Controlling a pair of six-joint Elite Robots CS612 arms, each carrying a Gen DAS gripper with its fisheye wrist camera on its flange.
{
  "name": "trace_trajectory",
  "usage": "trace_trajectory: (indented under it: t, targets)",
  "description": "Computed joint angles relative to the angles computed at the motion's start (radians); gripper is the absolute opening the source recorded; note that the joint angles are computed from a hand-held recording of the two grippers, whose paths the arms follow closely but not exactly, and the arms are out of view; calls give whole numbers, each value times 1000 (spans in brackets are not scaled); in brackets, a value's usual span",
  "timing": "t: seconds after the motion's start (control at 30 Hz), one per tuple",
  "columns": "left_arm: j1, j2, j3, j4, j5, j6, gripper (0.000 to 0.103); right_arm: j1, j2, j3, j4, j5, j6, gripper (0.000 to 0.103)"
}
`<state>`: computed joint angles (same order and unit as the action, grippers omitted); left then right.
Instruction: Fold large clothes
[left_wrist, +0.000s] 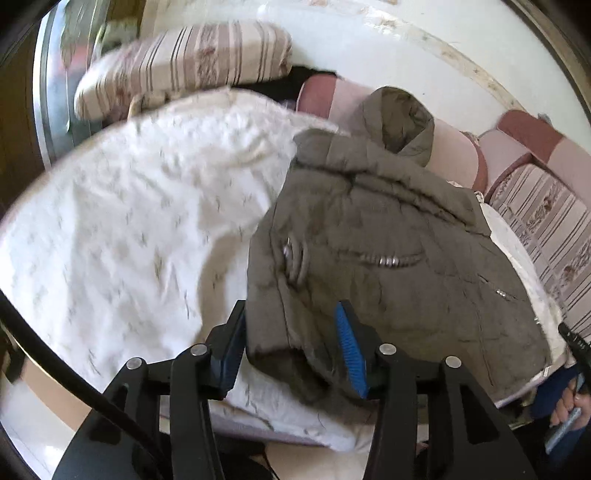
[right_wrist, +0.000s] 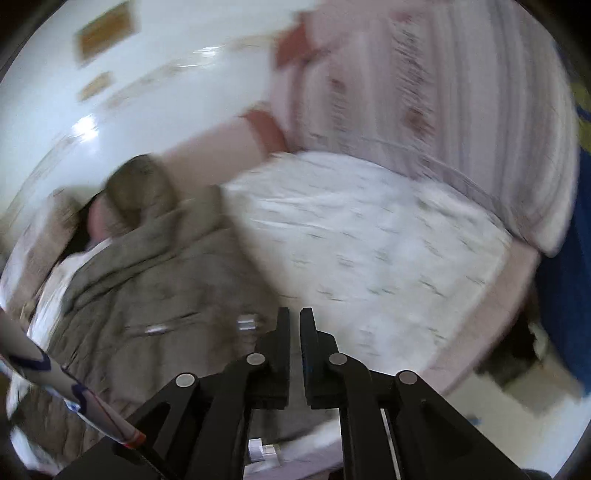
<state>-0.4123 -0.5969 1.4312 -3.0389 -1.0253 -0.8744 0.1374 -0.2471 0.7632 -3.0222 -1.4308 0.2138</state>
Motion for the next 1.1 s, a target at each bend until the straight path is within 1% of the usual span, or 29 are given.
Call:
trace_trajectory:
  t: [0.1,0.2,0.27,0.3,0.33,0.43,0.57,0.63,0.7,0.77,0.8,0.9,0.93,1.0,1.03,1.07,1.1]
  targets:
    - [-13,12,-36,26,33,45,53,18,20,-49,66,76,-113,10]
    - [-25,21,-60,52,79,59,56,36,39,-96,153,139,-191,15]
    - [-33,22,-68,80,128,58,57,49,35,-89,193,151,-255,17]
    - [-34,20,-66,84,136,58,61,54,36,-91,209,147,-281,17]
    - [-34,15,-59,84,142,55,65,59,37,-91,219,142,-299,17]
    - [-28,-6,-31,108,168,12,66,66,45,-107,266,142,-330,19]
    - [-10,-31,9,128,151,-87,68,64,59,-136,305,150,-315,21]
    - [-4,-29,6,130,129,-98,68,62,60,-135,302,159,-303,21]
    - [-5,-16,-18,131,112,-75,68,61,58,-128,276,161,-290,21]
    - [-10,6,-59,128,89,-27,69,60,55,-125,266,183,-283,21]
    - [-12,25,-92,129,65,13,69,61,56,-127,269,189,-283,21]
    - [-16,72,-176,173,28,75,70,68,63,-148,306,183,-304,21]
    - [-17,91,-211,204,19,93,70,71,63,-148,309,175,-311,22]
    - [-13,121,-266,280,-20,90,70,74,65,-153,321,165,-323,22]
    - [-11,131,-281,296,-40,87,70,75,67,-155,324,163,-324,22]
    - [-11,142,-300,330,-45,84,70,75,68,-157,328,164,-323,22]
    - [-15,148,-308,354,-30,85,70,74,70,-159,333,168,-323,22]
